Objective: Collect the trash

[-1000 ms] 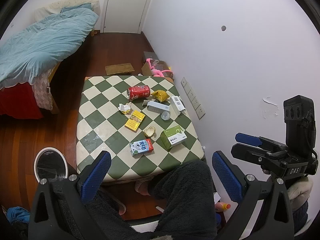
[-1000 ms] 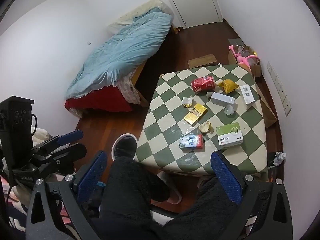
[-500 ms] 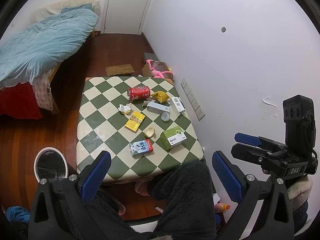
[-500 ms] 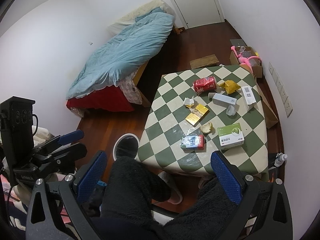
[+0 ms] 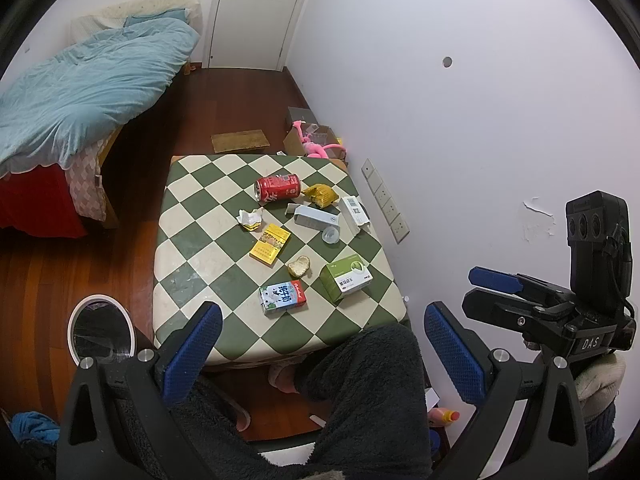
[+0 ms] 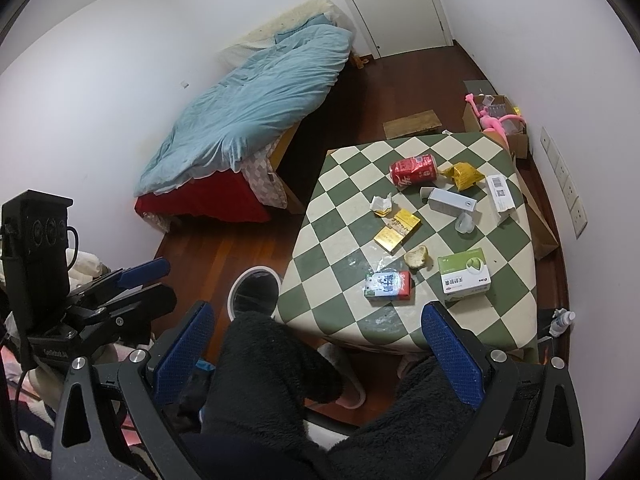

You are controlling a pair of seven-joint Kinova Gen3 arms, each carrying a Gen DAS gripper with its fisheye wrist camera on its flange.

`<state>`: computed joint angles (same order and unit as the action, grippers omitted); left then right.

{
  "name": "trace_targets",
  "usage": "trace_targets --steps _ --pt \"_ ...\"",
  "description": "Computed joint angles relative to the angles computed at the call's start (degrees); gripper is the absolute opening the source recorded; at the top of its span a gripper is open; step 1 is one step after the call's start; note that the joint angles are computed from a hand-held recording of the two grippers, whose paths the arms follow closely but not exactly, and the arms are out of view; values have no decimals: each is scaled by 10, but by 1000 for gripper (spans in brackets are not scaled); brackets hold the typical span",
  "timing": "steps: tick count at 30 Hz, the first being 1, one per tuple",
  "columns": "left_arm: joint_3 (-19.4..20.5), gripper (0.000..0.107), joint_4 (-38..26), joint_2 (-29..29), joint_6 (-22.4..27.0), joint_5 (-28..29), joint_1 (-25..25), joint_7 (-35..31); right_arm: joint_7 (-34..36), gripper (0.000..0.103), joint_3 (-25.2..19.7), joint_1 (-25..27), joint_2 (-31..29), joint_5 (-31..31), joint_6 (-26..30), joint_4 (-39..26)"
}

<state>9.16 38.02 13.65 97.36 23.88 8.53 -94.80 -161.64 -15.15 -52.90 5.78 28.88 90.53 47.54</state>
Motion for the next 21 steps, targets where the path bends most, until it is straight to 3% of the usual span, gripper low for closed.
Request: trace_targets --steps 15,19,21 --pt "2 103 -13 3 6 -2 5 12 0 103 -1 4 -3 -2 -6 9" --pt "1 103 -12 3 5 -1 4 11 19 103 8 -10 25 4 24 -53" --pt "1 103 -14 4 7 -1 3 11 20 103 18 -15 20 0 19 -45"
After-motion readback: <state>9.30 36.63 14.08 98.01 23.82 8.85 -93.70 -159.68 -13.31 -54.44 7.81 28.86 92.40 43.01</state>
